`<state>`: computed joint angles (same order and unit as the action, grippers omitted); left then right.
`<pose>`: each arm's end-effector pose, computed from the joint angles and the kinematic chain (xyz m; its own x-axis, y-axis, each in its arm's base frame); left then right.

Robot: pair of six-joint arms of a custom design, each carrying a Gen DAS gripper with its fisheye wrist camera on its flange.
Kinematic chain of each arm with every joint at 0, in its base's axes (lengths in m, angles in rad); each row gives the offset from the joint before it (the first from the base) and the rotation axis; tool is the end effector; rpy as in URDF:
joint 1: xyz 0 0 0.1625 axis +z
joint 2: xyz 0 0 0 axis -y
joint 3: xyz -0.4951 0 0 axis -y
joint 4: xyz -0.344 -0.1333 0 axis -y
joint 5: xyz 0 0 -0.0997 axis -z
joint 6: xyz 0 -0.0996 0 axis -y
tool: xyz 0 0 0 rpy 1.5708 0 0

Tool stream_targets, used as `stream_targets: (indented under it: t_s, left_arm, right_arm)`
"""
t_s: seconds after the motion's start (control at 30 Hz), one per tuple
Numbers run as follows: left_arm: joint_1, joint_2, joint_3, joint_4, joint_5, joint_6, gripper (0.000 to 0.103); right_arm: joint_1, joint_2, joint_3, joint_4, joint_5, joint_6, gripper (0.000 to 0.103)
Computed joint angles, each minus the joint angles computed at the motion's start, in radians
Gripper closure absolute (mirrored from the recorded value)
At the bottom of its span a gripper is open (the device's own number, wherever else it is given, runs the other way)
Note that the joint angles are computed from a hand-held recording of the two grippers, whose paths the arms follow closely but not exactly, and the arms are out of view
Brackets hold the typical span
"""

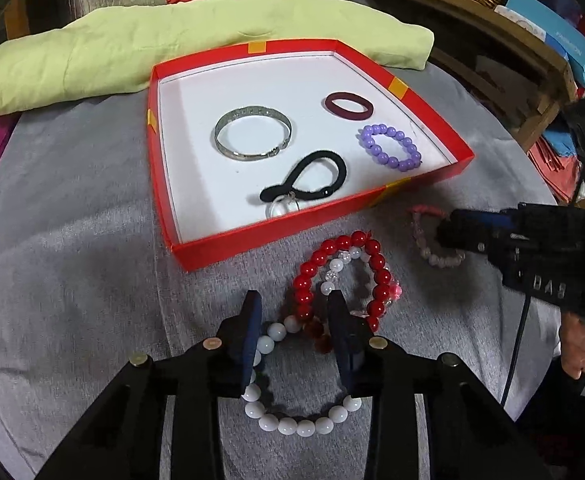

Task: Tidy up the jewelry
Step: 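Grasp the red bead bracelet with the left tool while the right tool grasps the pink bead bracelet, then carry the red bracelet into the box with the left tool while the right tool carries the pink bracelet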

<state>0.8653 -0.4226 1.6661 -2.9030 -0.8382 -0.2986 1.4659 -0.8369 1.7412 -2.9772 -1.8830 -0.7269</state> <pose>-0.2809 -0.6382 -0.0251 -0.7676 0.1945 -0.6106 0.4395 0.8533 -0.2806 0.0312 -0.6843 0.2247 -0.7566 -0.3950 0.5210 -0.5501 0.8153 -0.1807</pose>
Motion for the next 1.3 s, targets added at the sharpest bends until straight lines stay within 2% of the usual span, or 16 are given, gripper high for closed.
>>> stream_targets:
  t_s: [0.07,0.2,0.3,0.37,0.5,0.77,1.3]
  left_arm:
    - [0.003,0.006,-0.009,-0.002,0.008,0.005,0.068]
    - [0.005,0.020,-0.021,-0.025,0.021,0.044,0.069]
    - [0.005,0.023,-0.021,-0.040,0.018,0.068,0.088]
    - [0.006,0.022,-0.019,-0.045,0.016,0.069,0.093]
    - [0.003,0.017,-0.009,-0.061,0.023,0.063,0.093]
    - [-0.023,-0.003,0.043,-0.218,0.018,0.136,0.093]
    - [-0.050,-0.001,0.062,-0.346,0.020,0.204,0.093]
  right_arm:
    - [0.004,0.005,0.016,-0.041,-0.008,-0.044,0.090]
    - [0.003,0.003,0.024,-0.046,0.005,-0.064,0.095]
    - [-0.002,-0.004,0.019,-0.035,0.024,-0.051,0.095]
    - [-0.005,-0.012,0.019,-0.034,0.037,-0.046,0.095]
    - [-0.013,-0.027,0.015,-0.022,0.072,-0.017,0.095]
    - [-0.032,-0.063,0.012,0.037,0.169,0.026,0.095]
    - [-0.001,-0.072,0.088,-0.115,0.174,-0.091,0.095]
